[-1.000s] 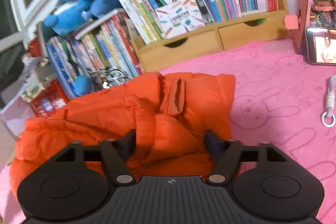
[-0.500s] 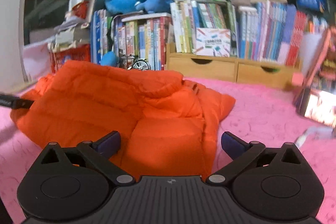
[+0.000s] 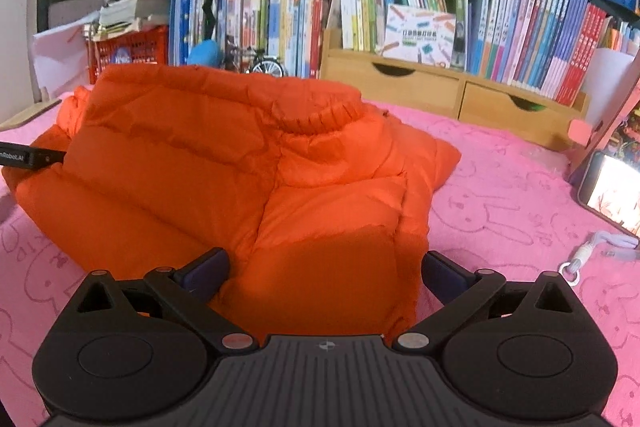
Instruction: Fold clothes
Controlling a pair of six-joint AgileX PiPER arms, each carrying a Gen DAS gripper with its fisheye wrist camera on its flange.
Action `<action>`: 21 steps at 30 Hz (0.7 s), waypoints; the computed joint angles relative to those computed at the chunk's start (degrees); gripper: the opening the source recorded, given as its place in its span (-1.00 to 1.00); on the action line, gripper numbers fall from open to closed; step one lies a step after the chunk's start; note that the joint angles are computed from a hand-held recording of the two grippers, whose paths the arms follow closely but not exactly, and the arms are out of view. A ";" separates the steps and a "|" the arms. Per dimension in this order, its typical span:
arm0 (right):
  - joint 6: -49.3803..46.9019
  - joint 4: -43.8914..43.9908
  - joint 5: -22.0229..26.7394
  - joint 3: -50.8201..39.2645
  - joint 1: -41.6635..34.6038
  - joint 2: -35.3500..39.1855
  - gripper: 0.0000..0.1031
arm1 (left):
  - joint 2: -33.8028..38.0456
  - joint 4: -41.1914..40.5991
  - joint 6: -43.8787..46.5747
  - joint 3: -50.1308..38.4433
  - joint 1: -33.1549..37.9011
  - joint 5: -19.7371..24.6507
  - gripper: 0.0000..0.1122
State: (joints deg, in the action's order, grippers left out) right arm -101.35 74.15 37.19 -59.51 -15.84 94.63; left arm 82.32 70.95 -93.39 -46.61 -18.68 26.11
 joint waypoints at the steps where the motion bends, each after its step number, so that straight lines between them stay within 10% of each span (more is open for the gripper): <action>1: 0.57 -0.46 0.05 -0.20 0.00 0.12 1.00 | -0.16 -0.48 0.15 0.20 0.54 -0.93 0.84; 15: 18.37 -11.77 5.73 -7.93 -0.95 4.76 1.00 | 0.56 -4.33 4.09 -0.95 0.97 -0.90 0.84; 21: -8.22 8.72 -1.14 4.92 0.07 -3.57 1.00 | 0.34 -4.49 4.11 -0.81 1.12 -1.13 0.84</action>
